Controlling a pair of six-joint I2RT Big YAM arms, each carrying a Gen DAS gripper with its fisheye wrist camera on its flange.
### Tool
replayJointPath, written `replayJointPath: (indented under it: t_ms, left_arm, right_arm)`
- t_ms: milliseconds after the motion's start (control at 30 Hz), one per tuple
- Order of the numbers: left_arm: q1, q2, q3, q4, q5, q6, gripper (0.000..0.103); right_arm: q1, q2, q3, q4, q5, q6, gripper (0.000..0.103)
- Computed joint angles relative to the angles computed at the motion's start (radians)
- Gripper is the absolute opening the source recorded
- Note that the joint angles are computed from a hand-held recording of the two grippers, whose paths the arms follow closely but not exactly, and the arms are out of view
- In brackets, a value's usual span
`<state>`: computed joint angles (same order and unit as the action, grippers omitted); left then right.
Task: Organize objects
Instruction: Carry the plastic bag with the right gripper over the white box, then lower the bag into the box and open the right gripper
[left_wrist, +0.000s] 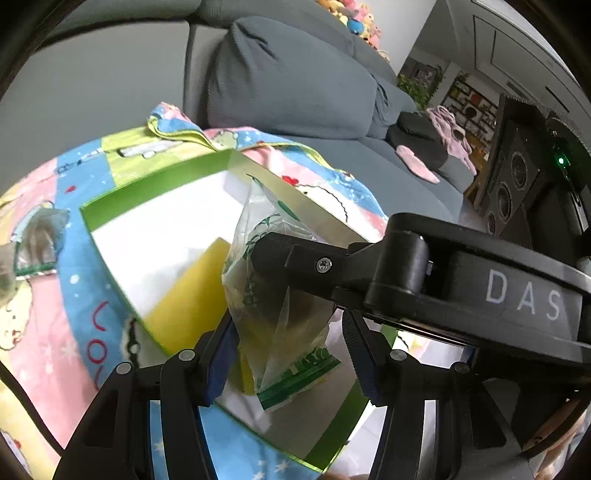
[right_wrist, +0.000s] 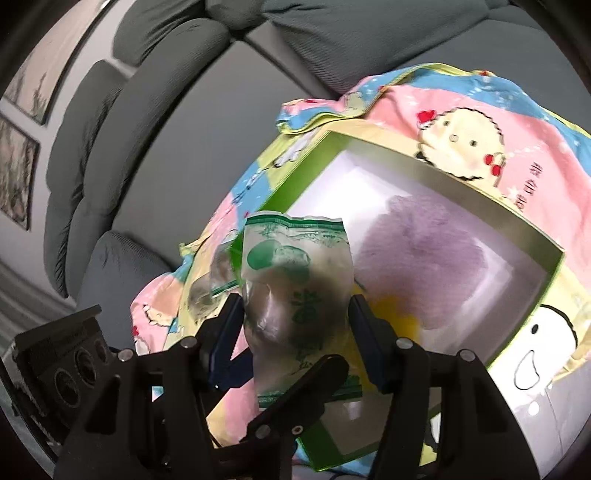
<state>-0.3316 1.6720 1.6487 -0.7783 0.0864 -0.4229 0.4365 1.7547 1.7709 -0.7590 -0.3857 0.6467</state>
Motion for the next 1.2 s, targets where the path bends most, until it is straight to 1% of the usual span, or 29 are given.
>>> replayJointPath:
  t_ms: [167, 333, 433, 533, 667, 767, 833, 900, 1067, 1200]
  left_arm:
    - [0.003, 0.033, 0.033, -0.025, 0.058, -0.008, 0.057]
    - [0.003, 0.056, 0.053, -0.035, 0.082, -0.02, 0.057]
    - [-0.002, 0.058, 0.054, -0.035, 0.066, -0.019, 0.057]
    - [0.001, 0.05, 0.045, -0.032, 0.074, -0.022, 0.057]
    - [0.011, 0.018, 0.012, -0.015, 0.057, -0.042, 0.057]
    - [0.012, -0.009, -0.007, -0.023, 0.017, -0.046, 0.057]
    - [0.008, -0.033, -0.022, -0.026, -0.023, -0.041, 0.057]
    - [0.01, -0.058, -0.043, -0.019, -0.046, -0.047, 0.057]
    - [0.009, -0.11, -0.083, -0.029, -0.108, -0.071, 0.057]
    - [-0.001, -0.152, -0.116, -0.035, -0.153, -0.094, 0.057]
  right_arm:
    - [-0.018, 0.002, -0.01, -0.007, 0.015, 0.021, 0.059]
    - [-0.029, 0.003, -0.021, 0.0, 0.017, 0.036, 0.06]
    - [-0.033, 0.004, -0.022, -0.002, 0.035, 0.037, 0.06]
    - [-0.033, 0.008, -0.015, -0.018, 0.066, 0.036, 0.062]
    - [-0.041, 0.001, -0.03, 0.003, 0.058, 0.044, 0.063]
    - [-0.044, -0.007, -0.043, 0.018, 0.064, 0.067, 0.065]
    - [-0.043, -0.011, -0.046, 0.012, 0.088, 0.074, 0.065]
    - [-0.042, -0.017, -0.05, 0.009, 0.109, 0.074, 0.065]
    - [-0.042, -0.055, -0.091, 0.041, 0.142, 0.078, 0.065]
    - [-0.041, -0.094, -0.134, 0.078, 0.15, 0.081, 0.065]
